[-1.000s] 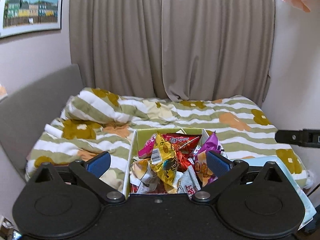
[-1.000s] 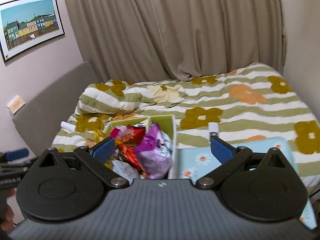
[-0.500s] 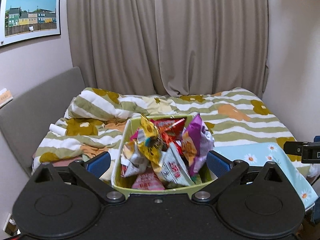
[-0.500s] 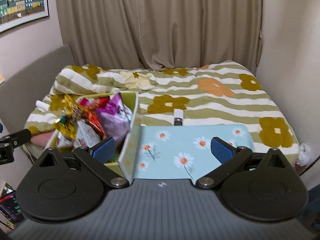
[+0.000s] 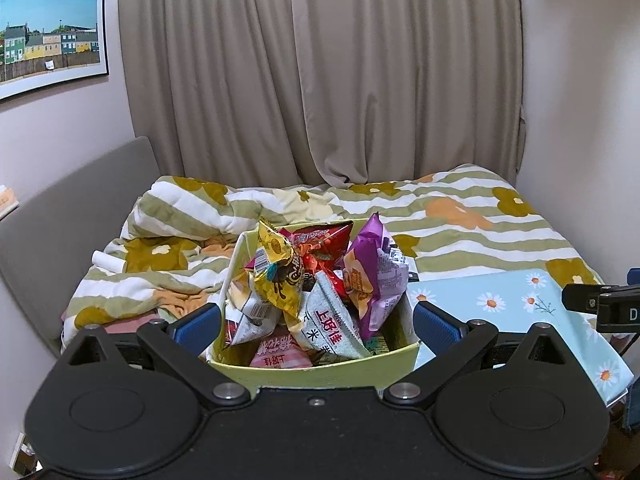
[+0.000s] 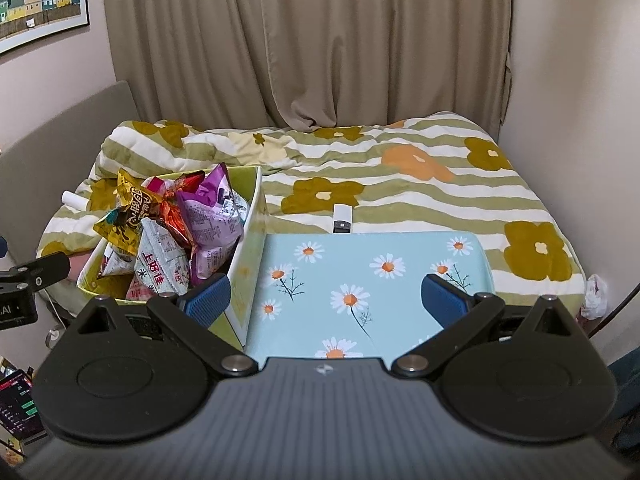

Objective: Organize snacks

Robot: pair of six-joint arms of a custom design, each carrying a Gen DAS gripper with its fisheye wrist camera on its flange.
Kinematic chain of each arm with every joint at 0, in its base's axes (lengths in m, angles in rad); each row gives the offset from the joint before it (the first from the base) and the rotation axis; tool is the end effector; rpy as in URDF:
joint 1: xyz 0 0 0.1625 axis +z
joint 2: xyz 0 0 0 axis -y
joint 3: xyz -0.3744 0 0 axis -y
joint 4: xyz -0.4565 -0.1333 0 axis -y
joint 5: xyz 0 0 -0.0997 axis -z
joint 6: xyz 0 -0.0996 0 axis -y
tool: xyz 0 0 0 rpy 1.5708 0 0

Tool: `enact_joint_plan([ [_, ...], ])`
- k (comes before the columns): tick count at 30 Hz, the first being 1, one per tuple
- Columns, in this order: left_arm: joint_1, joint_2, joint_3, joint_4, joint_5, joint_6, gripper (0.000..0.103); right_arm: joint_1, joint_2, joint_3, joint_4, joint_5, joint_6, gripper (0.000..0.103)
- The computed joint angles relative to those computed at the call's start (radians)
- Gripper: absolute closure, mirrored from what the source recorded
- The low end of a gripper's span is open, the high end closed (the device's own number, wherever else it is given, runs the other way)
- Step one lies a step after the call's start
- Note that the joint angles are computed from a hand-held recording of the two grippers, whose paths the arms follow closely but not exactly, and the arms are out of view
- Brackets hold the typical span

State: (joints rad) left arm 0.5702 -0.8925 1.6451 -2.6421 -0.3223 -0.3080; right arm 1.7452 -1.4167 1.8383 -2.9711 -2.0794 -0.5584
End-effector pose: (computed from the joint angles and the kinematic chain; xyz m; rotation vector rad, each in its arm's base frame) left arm -0.4433 -0.5549 0.1433 0.4717 2.0051 -1.1580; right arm 0.1879 -0.5780 0.3798 0.5181 -2.2242 1.0704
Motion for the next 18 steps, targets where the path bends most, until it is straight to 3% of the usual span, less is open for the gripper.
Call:
enact_joint_plan([
  [18,0.008,0.017,-0.025,0.016,-0.026,0.008,0.0,-0.004,0.009,-0.015,0.032,-0.022,0.033,0.0],
])
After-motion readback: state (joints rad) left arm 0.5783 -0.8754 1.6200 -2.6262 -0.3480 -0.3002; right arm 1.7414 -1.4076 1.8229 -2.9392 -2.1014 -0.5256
